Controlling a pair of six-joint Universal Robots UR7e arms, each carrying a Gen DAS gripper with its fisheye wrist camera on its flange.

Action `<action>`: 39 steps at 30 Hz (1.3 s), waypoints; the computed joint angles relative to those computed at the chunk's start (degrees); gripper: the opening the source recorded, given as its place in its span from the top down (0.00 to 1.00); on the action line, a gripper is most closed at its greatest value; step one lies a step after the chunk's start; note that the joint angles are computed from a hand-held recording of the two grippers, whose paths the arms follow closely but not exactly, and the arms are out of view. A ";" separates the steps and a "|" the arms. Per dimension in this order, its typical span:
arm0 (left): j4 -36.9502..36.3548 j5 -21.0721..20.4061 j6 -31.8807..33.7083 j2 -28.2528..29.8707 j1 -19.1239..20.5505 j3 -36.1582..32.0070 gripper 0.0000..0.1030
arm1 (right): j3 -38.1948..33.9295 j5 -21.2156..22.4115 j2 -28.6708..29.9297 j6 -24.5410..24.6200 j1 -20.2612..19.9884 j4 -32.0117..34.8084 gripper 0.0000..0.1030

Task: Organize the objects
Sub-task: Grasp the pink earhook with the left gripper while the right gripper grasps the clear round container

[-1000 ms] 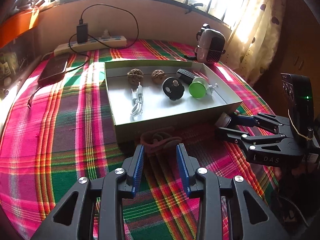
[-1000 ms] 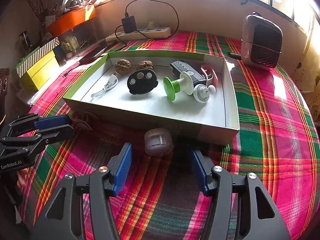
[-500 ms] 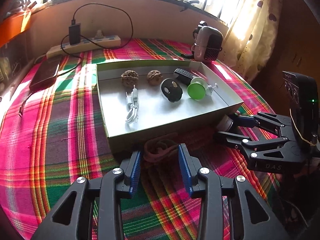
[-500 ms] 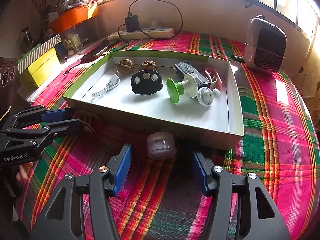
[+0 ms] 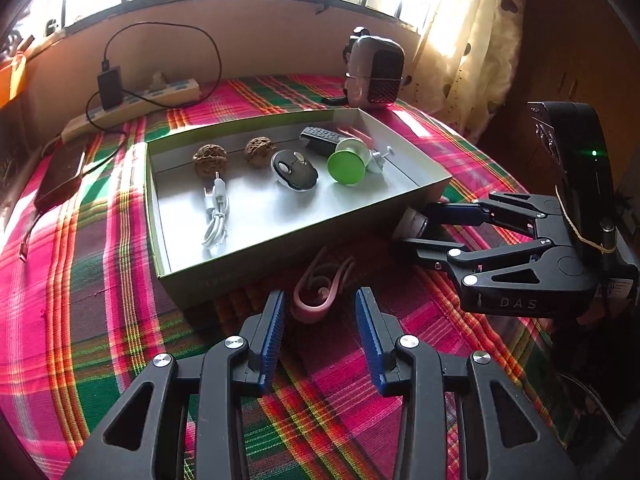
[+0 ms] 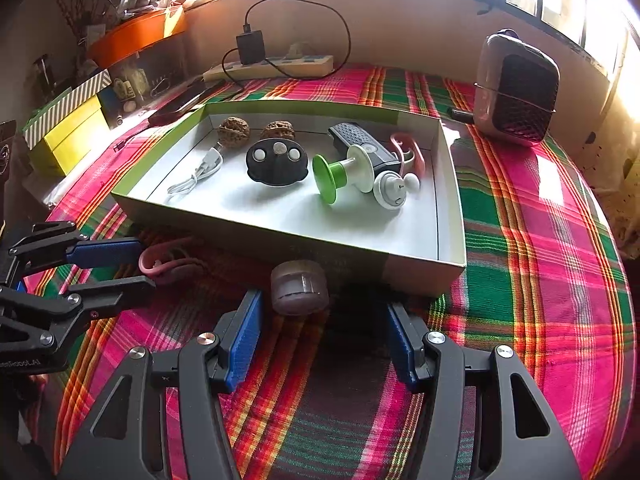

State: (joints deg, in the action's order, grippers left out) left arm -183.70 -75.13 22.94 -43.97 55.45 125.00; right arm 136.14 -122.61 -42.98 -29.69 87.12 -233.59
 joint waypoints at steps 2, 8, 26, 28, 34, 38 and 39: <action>0.01 -0.33 0.29 0.03 -0.01 -0.15 0.67 | -0.18 -0.28 0.18 -0.29 0.20 0.08 0.44; 1.00 0.29 0.99 1.35 -0.71 -1.63 0.67 | -1.03 -2.03 1.11 -1.51 0.83 -0.45 0.44; 1.25 3.91 -1.44 3.52 -2.01 -2.68 0.67 | -0.99 -1.89 0.78 -1.85 0.59 -0.25 0.44; 0.20 4.80 -1.25 3.81 -2.34 -2.33 0.71 | -1.09 -2.19 0.94 -1.65 0.73 -0.39 0.44; -0.32 5.18 -2.15 3.77 -2.33 -2.04 0.79 | -1.24 -2.63 1.02 -1.30 0.92 -0.50 0.44; -0.52 5.25 -2.38 3.65 -2.34 -1.80 0.79 | -1.15 -2.49 1.03 -1.15 0.90 -0.58 0.45; -0.50 5.25 -2.30 3.65 -2.33 -1.82 0.79 | -1.09 -2.33 1.03 -1.16 0.91 -0.59 0.47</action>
State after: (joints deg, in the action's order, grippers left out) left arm -184.20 -69.89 20.64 -40.33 53.12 123.18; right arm 135.06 -124.94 -41.95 -30.85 88.03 -234.18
